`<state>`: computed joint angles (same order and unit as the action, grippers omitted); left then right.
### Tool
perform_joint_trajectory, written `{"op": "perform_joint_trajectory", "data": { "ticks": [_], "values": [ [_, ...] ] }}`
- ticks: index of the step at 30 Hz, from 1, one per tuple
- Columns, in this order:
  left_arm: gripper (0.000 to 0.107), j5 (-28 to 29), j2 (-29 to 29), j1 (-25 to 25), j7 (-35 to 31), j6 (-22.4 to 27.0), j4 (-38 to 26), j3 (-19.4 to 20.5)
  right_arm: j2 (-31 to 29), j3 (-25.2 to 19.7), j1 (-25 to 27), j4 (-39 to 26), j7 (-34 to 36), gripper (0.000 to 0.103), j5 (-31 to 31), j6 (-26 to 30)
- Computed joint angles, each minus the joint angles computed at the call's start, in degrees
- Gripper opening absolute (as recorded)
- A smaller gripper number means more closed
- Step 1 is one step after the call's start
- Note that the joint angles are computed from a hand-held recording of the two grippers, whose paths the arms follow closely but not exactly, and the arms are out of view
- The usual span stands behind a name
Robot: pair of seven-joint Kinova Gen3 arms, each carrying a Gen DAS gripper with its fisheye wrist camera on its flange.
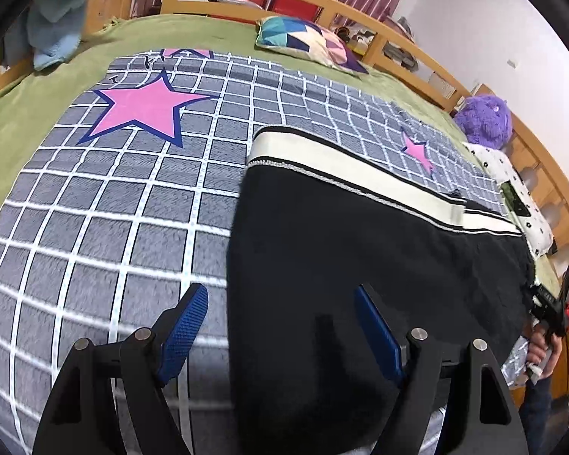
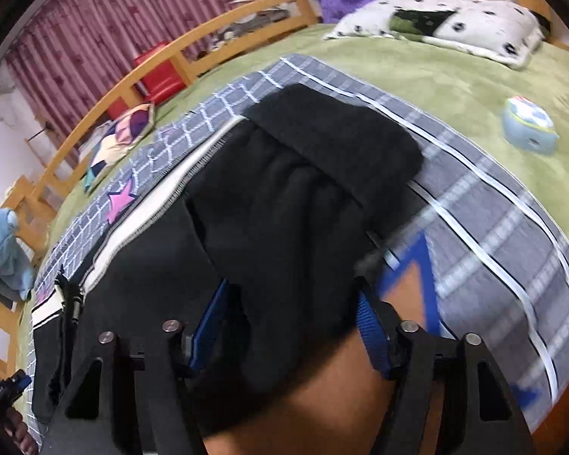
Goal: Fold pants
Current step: 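Grasp the waistband with the right tool and lift it up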
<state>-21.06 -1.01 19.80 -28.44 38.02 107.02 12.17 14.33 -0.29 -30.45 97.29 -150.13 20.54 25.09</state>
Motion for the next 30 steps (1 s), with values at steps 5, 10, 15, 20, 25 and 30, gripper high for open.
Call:
{"op": "perform_joint_trajectory", "data": {
  "ticks": [5,10,15,20,25,30],
  "values": [
    [0.075,10.88,1.26,-3.53,-10.19,-7.38,2.91,-2.5,2.74,-3.33,5.43,-3.43,8.23,0.046,-8.87,-0.52],
    [0.075,19.38,3.08,-4.9,-19.96,-11.97,2.7,-3.78,2.88,-2.88,5.28,-2.63,10.73,0.053,-11.21,-2.49],
    [0.013,20.14,5.6,0.24,-20.38,-10.2,-1.21,-9.29,1.53,1.66,-1.13,-4.65,2.55,0.016,-3.92,3.15],
    [0.01,28.99,0.88,-8.35,-28.41,-12.18,-0.38,-3.92,-0.44,4.17,-9.35,-10.26,-5.45,0.012,7.41,10.52],
    [0.01,32.28,-2.88,-7.59,-35.96,-9.68,-2.55,-8.23,0.98,-0.48,-11.91,-21.53,-7.71,0.012,16.31,17.52],
    [0.01,26.13,-8.61,-14.54,-34.09,-3.37,-3.73,-7.35,2.62,-3.62,-11.91,-27.19,-3.91,0.012,14.32,12.01]
  ]
}}
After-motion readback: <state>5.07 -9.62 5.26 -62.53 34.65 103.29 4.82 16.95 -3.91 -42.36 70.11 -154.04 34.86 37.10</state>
